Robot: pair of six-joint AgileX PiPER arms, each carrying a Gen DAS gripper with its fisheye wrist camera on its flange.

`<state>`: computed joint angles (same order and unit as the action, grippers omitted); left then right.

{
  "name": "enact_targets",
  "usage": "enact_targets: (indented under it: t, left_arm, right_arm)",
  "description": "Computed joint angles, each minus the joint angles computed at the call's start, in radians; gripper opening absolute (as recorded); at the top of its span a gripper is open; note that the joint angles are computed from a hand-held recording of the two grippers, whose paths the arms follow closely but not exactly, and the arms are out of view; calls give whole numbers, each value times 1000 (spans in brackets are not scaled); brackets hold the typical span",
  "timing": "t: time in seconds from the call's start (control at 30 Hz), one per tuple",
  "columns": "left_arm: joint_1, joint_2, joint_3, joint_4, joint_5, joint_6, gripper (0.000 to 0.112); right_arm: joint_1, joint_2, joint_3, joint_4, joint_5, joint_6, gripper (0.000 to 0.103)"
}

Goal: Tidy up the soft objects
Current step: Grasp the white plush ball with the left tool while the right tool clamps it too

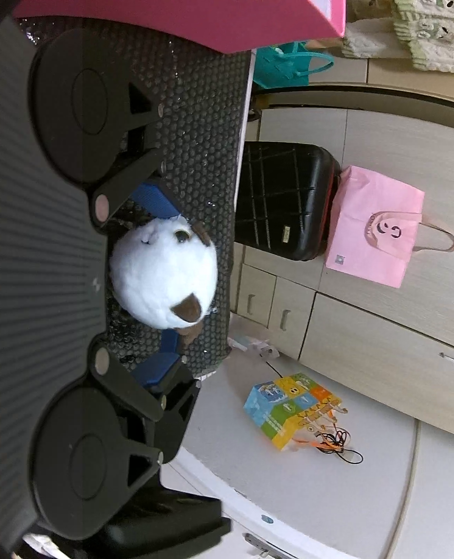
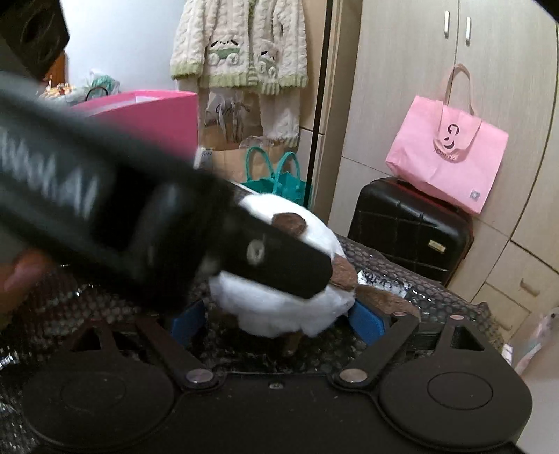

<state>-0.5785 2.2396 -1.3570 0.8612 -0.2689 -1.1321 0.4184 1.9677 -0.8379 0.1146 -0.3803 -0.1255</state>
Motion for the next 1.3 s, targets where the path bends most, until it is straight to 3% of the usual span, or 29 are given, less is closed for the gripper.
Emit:
enact_targets:
  t: [0.1,0.27,0.43,0.67,0.93,1.3]
  left_arm:
    - [-1,6,0,56,-2,-43,82]
    - [-30,-33,56,-120,10,191,80]
    - [-34,-106,141,-133,-10,238,80]
    - [-9,-231,291,16,-63,126,80]
    - [23,-379,491,68,-143,152,81]
    - [142,-638,730,436,-201,-86,80]
  right_arm:
    - [-1,-10,7,-9,-9,17,79]
    - [26,-47,39,96,-21,-49,77]
    - [76,-109,81,241,-18,-145,76]
    - [205,-215,156,553,-36,-343,77]
    - [405,-293,194,958,-109,-539,76]
    - [730,-283,89,1439,-288,-773,76]
